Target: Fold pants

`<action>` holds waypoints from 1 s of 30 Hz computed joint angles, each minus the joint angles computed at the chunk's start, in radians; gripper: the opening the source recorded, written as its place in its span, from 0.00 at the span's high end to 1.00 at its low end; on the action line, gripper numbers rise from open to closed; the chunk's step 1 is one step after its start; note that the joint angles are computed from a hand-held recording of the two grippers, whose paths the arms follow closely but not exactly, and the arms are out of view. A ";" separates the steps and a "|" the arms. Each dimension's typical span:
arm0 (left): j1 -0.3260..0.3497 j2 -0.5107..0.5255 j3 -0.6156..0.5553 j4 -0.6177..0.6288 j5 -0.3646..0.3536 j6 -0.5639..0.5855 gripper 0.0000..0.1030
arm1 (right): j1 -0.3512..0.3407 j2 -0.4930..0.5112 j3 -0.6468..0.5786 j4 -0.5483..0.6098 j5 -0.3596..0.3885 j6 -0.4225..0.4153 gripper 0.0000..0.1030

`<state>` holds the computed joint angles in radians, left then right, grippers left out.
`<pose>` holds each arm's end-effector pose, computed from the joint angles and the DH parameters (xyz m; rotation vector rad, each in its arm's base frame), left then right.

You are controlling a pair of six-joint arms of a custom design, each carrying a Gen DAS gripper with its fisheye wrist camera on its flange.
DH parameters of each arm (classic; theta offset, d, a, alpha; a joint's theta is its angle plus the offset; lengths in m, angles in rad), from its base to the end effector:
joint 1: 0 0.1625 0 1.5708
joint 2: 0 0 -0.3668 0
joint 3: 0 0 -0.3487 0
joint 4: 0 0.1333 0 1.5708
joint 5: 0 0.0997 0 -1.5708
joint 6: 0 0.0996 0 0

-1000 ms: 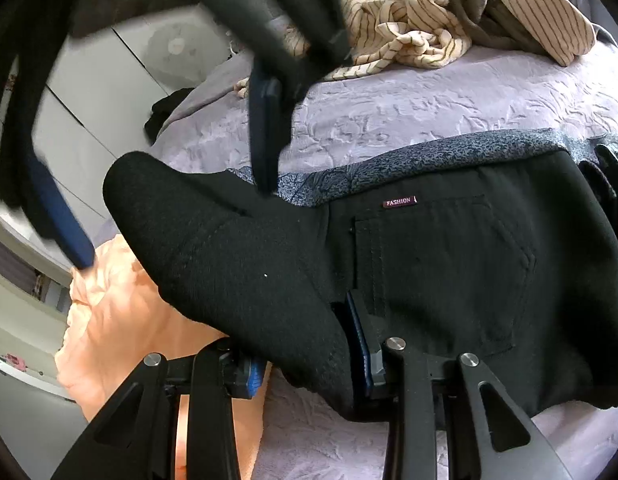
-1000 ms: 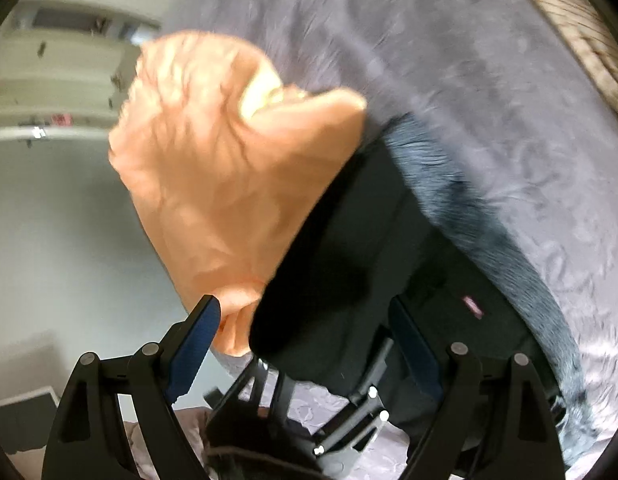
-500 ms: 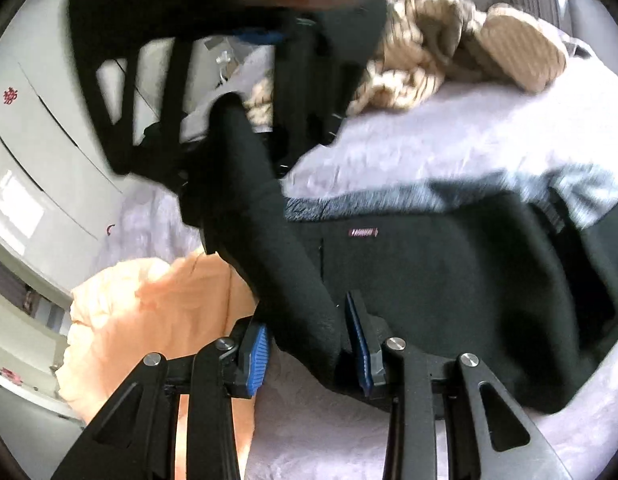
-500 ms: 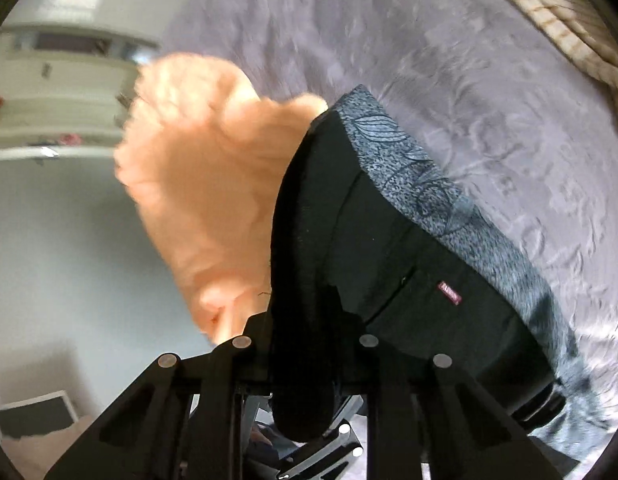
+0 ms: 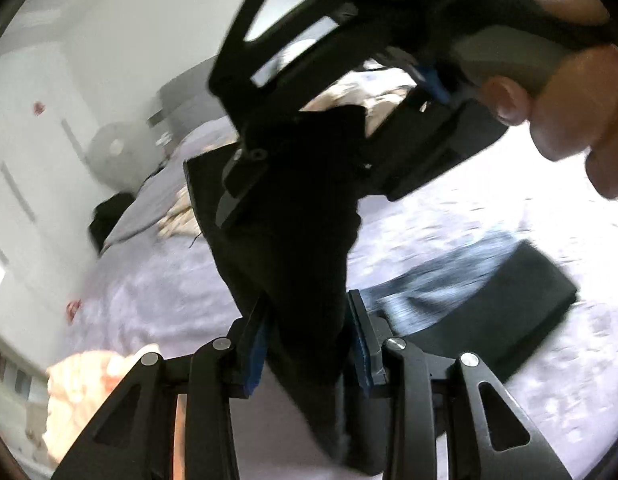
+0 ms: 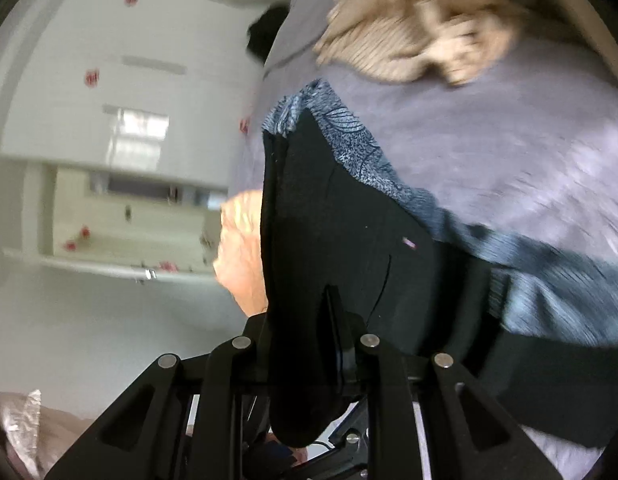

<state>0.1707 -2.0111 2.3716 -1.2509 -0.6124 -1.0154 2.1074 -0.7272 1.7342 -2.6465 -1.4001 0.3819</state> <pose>-0.1719 -0.2476 0.2641 0.7754 1.9742 -0.7510 0.4187 -0.4101 0.0205 -0.2373 2.9487 0.0211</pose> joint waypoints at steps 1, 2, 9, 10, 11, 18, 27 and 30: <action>-0.009 0.024 0.009 -0.048 -0.009 0.021 0.64 | -0.010 -0.041 0.067 -0.055 -0.005 0.016 0.79; -0.016 0.052 0.018 -0.104 -0.019 0.048 0.64 | -0.021 -0.076 0.114 -0.085 -0.010 0.019 0.79; -0.033 0.326 0.086 -0.522 -0.130 0.256 0.64 | -0.180 -0.352 0.483 -0.265 -0.027 0.030 0.79; -0.036 0.364 0.089 -0.552 -0.142 0.266 0.64 | -0.204 -0.380 0.521 -0.274 -0.033 0.023 0.79; -0.036 0.409 0.097 -0.602 -0.157 0.281 0.64 | -0.233 -0.401 0.557 -0.287 -0.041 0.010 0.79; -0.018 0.654 0.117 -0.796 -0.240 0.347 0.64 | -0.424 -0.418 0.725 -0.389 -0.078 -0.066 0.79; -0.036 0.518 0.120 -0.671 -0.320 0.344 0.41 | -0.440 -0.427 0.775 -0.443 -0.108 -0.020 0.67; -0.028 0.403 0.104 -0.571 -0.349 0.315 0.41 | -0.375 -0.482 0.749 -0.353 -0.204 0.013 0.59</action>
<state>0.1431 -1.6085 2.4753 -1.8219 -0.9617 -0.7001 1.7326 -1.2093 2.4831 -2.9997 -1.6042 0.3952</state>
